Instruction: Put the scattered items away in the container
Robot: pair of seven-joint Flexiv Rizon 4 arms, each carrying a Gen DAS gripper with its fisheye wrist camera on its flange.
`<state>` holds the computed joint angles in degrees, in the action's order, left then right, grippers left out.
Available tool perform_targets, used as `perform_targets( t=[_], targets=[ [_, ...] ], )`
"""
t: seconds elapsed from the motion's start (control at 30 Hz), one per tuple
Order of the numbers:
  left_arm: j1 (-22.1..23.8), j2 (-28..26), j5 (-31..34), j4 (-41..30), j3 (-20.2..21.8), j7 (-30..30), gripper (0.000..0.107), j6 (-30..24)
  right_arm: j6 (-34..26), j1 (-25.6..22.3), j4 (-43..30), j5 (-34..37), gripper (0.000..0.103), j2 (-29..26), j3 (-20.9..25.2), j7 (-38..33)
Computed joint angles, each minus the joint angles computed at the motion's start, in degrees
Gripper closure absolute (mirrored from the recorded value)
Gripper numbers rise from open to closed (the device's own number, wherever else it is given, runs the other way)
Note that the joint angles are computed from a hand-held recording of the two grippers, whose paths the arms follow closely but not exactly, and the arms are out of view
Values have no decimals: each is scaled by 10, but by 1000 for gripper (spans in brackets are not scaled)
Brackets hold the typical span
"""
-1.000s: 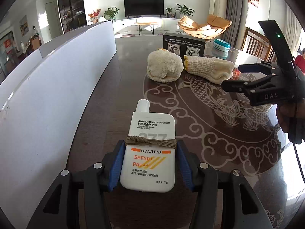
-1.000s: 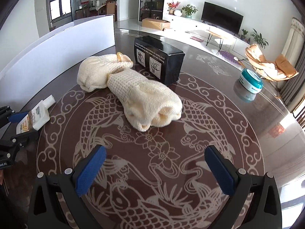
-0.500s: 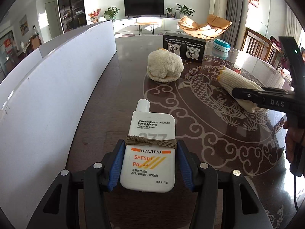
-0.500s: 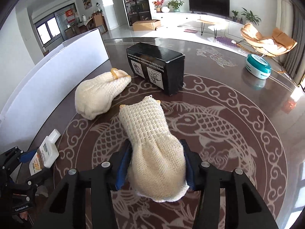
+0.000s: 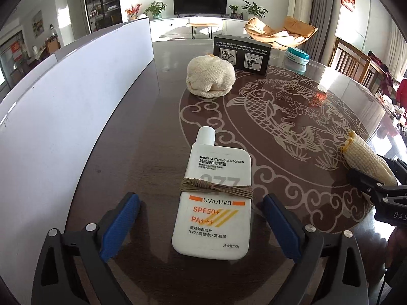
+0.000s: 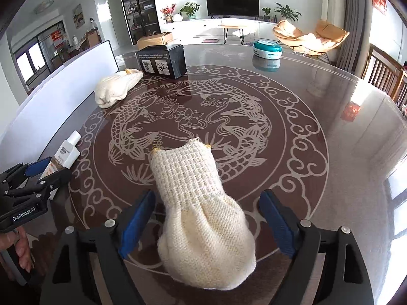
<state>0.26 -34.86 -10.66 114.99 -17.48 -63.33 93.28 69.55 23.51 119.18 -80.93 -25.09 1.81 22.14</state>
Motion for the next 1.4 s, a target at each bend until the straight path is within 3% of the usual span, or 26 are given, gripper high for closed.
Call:
perform_targets(
  t=[0.1,0.37,1.4],
  targets=[
    [-18,-2,2,-8,16,-1,4,-7,-32,14,-16,66,1,-14,11,-79],
    [-17,-2,1,-7,14,0,4,-6,-16,27,-13,65,0,-13,-8,-78],
    [-10,0,4,0,8,-1,4,-1,-15,30,-12,68,0,-12,-11,-79]
  ],
)
